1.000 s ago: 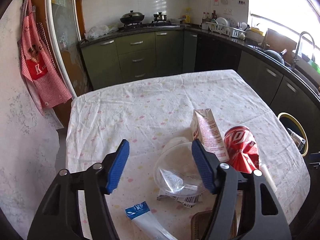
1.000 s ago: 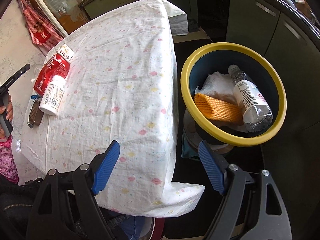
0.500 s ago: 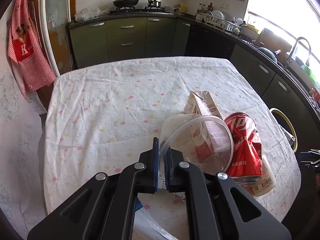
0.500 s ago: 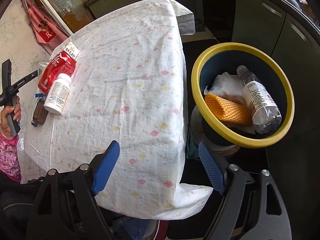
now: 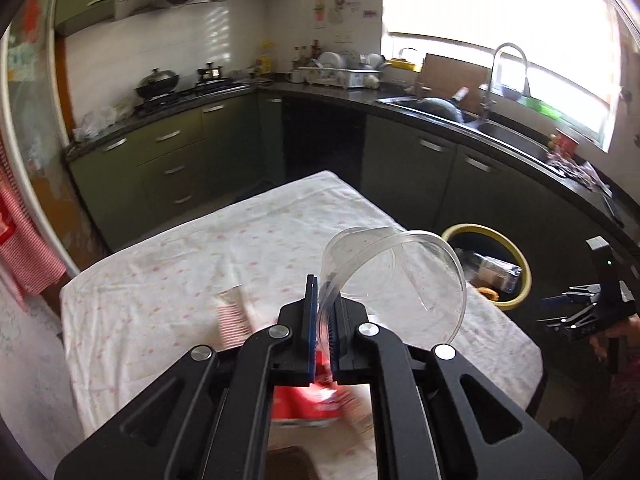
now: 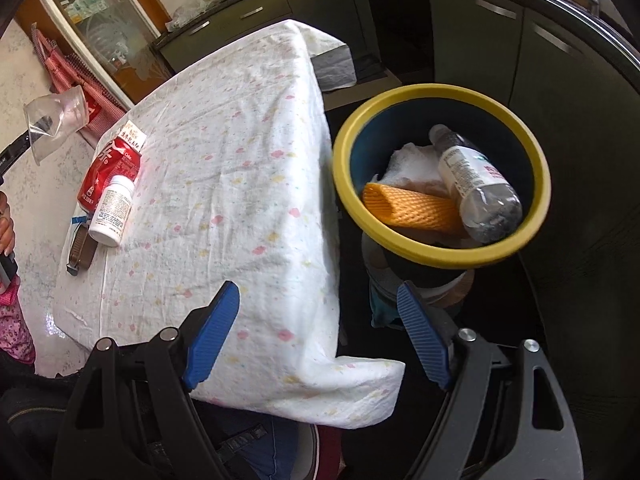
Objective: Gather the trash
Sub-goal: 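Carry the plastic cup over the bin and open the left gripper, then grasp the white pill bottle with the right gripper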
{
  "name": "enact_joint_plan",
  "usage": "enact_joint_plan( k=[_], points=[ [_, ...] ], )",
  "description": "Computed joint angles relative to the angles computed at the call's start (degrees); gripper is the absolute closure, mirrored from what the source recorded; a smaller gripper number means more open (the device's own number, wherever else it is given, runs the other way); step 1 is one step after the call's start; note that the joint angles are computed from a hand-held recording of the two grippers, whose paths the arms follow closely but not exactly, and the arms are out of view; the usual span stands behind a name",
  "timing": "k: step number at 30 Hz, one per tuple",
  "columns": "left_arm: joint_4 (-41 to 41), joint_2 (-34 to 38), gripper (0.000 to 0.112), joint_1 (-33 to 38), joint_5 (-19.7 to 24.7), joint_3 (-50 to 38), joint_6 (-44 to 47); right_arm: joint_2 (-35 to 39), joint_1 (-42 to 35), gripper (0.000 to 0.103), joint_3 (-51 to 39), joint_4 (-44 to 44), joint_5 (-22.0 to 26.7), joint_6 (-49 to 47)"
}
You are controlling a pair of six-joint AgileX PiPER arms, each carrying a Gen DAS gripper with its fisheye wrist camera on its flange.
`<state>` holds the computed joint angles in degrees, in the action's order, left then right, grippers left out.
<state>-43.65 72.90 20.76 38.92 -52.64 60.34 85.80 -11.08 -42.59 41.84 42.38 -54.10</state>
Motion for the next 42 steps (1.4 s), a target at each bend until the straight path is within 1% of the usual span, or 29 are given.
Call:
enact_joint_plan(
  k=[3, 5, 7, 9, 11, 14, 15, 18, 20, 21, 22, 23, 26, 27, 28, 30, 33, 36, 38, 40, 42],
  points=[
    [6.30, 4.35, 0.107, -14.49, -4.02, -3.36, -9.34, -1.31, -7.54, 0.026, 2.38, 1.55, 1.12, -4.50],
    [10.30, 8.89, 0.107, -23.04, -6.56, -6.65, -15.21, -1.41, -13.01, 0.026, 3.45, 2.60, 2.39, -7.77],
    [15.13, 14.95, 0.107, -30.05, -7.40, -11.71, -21.87, -1.14, -18.24, 0.026, 4.30, 3.63, 3.56, -10.97],
    [20.51, 20.88, 0.107, -35.53, -8.68, -16.48, -28.38, -0.35, -22.75, 0.026, 4.72, 4.56, 4.80, -14.02],
    [26.99, 27.75, 0.107, -40.07, -8.51, -22.89, -35.87, 0.67, -26.14, 0.026, 4.94, 5.53, 5.75, -16.42],
    [35.63, 37.88, 0.107, -44.80, -6.86, -32.95, -45.75, 2.26, -29.72, 0.026, 5.17, 6.51, 6.77, -19.28],
    [37.60, 41.06, 0.107, -45.91, -5.79, -36.43, -48.26, 2.64, -30.44, 0.026, 5.24, 6.75, 6.99, -19.90],
    [38.77, 49.45, 0.106, -47.07, -1.96, -45.93, -52.12, 3.63, -31.91, 0.026, 4.90, 6.90, 7.64, -20.70],
    [40.66, 52.16, 0.089, -48.05, -0.94, -49.14, -54.51, 3.97, -32.38, 0.025, 4.69, 7.01, 7.96, -20.77],
    [42.63, 52.58, 0.074, -48.63, -1.05, -49.76, -56.29, 3.97, -32.75, 0.025, 4.83, 7.24, 8.07, -21.29],
    [43.00, 52.00, 0.070, -48.73, -2.00, -49.08, -56.99, 3.90, -32.86, 0.025, 4.93, 7.31, 8.13, -21.50],
    [41.89, 50.65, 0.070, -48.58, -2.93, -47.71, -56.67, 3.81, -32.95, 0.025, 5.10, 7.32, 8.21, -21.75],
    [34.70, 43.96, 0.065, -46.47, -5.59, -40.93, -50.84, 4.05, -32.51, 0.025, 5.46, 7.26, 7.92, -21.90],
    [32.62, 40.72, 0.059, -45.45, -6.74, -37.57, -48.71, 4.19, -32.16, 0.025, 5.56, 7.31, 7.57, -21.73],
    [30.19, 37.30, 0.056, -44.35, -7.75, -34.40, -46.43, 4.28, -31.70, 0.025, 5.57, 7.35, 7.28, -21.38],
    [24.15, 30.51, 0.054, -41.47, -9.24, -28.34, -40.54, 4.12, -30.54, 0.025, 5.77, 7.56, 6.82, -20.81],
    [17.33, 19.64, 0.041, -36.17, -10.91, -19.50, -33.54, 2.87, -28.08, 0.025, 6.35, 7.81, 6.57, -19.85],
    [9.78, 9.08, 0.032, -28.03, -12.74, -11.47, -24.94, 1.14, -23.56, 0.025, 6.62, 7.01, 5.29, -17.00],
    [6.49, 2.99, 0.026, -21.84, -14.23, -6.69, -20.29, -0.12, -19.75, 0.025, 6.60, 6.09, 3.92, -14.24],
    [3.98, -1.35, 0.022, -15.65, -15.85, -2.92, -16.14, -1.29, -15.67, 0.025, 6.39, 5.17, 2.78, -11.30],
    [-3.32, -3.70, 0.021, -7.35, -15.83, 0.04, -7.24, -2.06, -11.43, 0.025, 5.79, 3.99, 1.76, -8.11]
  ],
)
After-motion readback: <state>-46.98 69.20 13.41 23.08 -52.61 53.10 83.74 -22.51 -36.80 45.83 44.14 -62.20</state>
